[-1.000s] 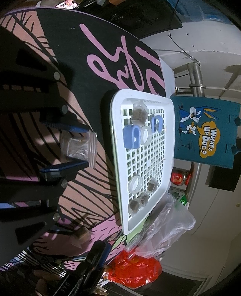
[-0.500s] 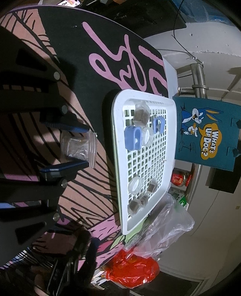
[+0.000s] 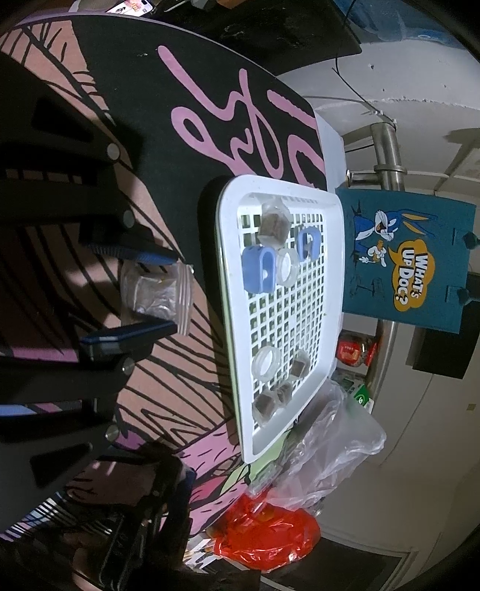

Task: Organize objects
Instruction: 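Lift the cube bags with both grippers and carry them toward the tray, then lower both cube bags onto the tray and open both grippers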

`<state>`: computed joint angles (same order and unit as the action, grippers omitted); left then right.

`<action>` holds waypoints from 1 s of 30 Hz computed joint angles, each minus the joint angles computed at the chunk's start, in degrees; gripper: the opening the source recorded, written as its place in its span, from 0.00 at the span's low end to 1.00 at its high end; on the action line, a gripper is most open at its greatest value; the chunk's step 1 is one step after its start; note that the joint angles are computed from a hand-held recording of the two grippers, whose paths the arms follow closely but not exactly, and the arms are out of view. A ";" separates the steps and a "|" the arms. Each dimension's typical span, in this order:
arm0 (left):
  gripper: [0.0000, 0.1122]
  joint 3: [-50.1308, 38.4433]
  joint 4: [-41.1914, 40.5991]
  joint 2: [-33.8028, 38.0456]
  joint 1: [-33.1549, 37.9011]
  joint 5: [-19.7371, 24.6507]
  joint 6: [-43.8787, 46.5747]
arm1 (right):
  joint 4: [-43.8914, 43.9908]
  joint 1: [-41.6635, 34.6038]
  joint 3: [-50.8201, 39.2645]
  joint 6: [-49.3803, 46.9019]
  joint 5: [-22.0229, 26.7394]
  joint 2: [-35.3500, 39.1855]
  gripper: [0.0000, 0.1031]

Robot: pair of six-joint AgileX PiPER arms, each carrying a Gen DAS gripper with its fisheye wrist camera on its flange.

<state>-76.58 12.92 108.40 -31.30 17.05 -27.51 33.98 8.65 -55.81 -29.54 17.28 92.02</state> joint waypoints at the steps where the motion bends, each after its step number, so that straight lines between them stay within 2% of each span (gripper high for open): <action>1: 0.27 -0.15 -0.01 -0.04 -0.01 0.27 -0.02 | 1.36 -0.39 0.08 -1.19 0.20 -0.17 0.34; 9: 0.27 -1.29 -0.81 -3.13 0.99 1.74 1.96 | 13.92 -6.35 -1.73 -13.71 5.80 -3.73 0.34; 15: 0.27 -10.44 2.67 -1.98 3.26 6.17 3.19 | 24.95 -13.19 -9.02 -22.18 14.21 -3.44 0.34; 20: 0.27 -22.85 -1.25 4.94 6.22 11.82 8.24 | 29.43 -16.46 -20.50 -20.76 22.29 3.45 0.34; 24: 0.27 -35.36 -4.86 13.43 8.14 18.16 11.24 | 29.77 -16.55 -32.06 -14.56 27.76 13.03 0.34; 30: 0.27 -50.21 -5.90 24.03 8.39 26.27 12.32 | 22.37 -13.38 -46.34 -4.52 29.47 25.16 0.34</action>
<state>-126.79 7.02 132.43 -22.92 43.31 -15.18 56.35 -4.73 -102.15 -34.05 46.76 117.18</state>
